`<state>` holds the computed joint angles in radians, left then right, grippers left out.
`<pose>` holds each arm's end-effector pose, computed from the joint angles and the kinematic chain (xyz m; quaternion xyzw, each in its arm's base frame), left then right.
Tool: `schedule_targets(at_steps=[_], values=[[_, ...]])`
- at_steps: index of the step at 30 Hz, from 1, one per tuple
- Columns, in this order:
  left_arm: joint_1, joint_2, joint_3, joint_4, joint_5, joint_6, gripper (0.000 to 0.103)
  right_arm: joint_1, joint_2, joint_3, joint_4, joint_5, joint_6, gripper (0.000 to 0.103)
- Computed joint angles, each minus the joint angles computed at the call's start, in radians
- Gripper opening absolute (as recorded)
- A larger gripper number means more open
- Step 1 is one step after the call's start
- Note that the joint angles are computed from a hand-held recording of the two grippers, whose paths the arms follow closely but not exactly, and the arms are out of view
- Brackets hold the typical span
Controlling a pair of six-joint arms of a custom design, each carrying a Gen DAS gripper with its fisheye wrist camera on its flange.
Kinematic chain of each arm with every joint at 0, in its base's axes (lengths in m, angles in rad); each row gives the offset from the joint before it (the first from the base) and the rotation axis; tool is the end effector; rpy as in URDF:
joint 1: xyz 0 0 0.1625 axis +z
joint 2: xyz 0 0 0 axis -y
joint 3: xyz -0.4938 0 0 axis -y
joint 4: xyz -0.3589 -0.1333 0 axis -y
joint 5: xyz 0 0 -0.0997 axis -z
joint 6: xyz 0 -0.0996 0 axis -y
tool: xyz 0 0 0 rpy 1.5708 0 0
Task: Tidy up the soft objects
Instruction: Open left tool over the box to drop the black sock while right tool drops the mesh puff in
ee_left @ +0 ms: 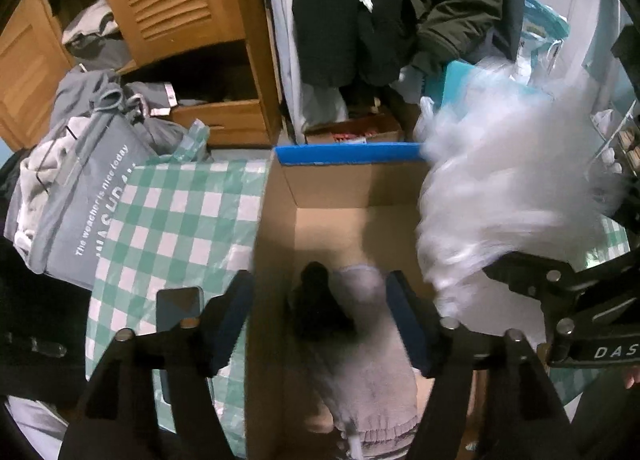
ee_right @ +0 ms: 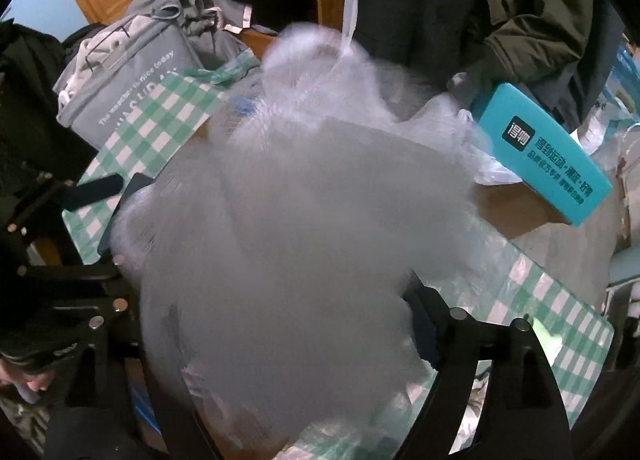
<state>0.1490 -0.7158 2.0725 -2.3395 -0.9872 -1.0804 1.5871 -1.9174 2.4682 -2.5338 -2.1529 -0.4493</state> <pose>-0.4524 -0.2582 0.0114 0.2379 0.8892 -0.1742 0.3500 0.0828 -0.2614 0.4028 0.1592 -0.9259 0.1311 0.3164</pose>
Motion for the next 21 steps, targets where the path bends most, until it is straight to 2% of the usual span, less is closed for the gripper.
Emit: schedule_targets(at_steps=[4, 6, 10, 12, 21], values=[[-0.011, -0.004, -0.008, 0.012, 0.017, 0.005, 0.073, 0.019, 0.009, -0.01, -0.006, 0.021, 0.016, 0.082], [-0.014, -0.004, -0.012, 0.014, 0.02, 0.011, 0.073, 0.063, 0.064, 0.001, -0.064, 0.017, 0.058, 0.082], [-0.019, -0.003, -0.012, 0.015, 0.024, 0.017, 0.073, 0.052, 0.041, -0.011, -0.058, 0.03, 0.064, 0.082], [-0.019, -0.002, -0.014, 0.016, 0.024, 0.02, 0.073, 0.073, 0.082, -0.005, -0.103, 0.018, 0.092, 0.082], [-0.029, 0.01, -0.034, 0.015, 0.023, 0.044, 0.073, 0.046, 0.037, -0.011, -0.082, 0.018, 0.08, 0.082]])
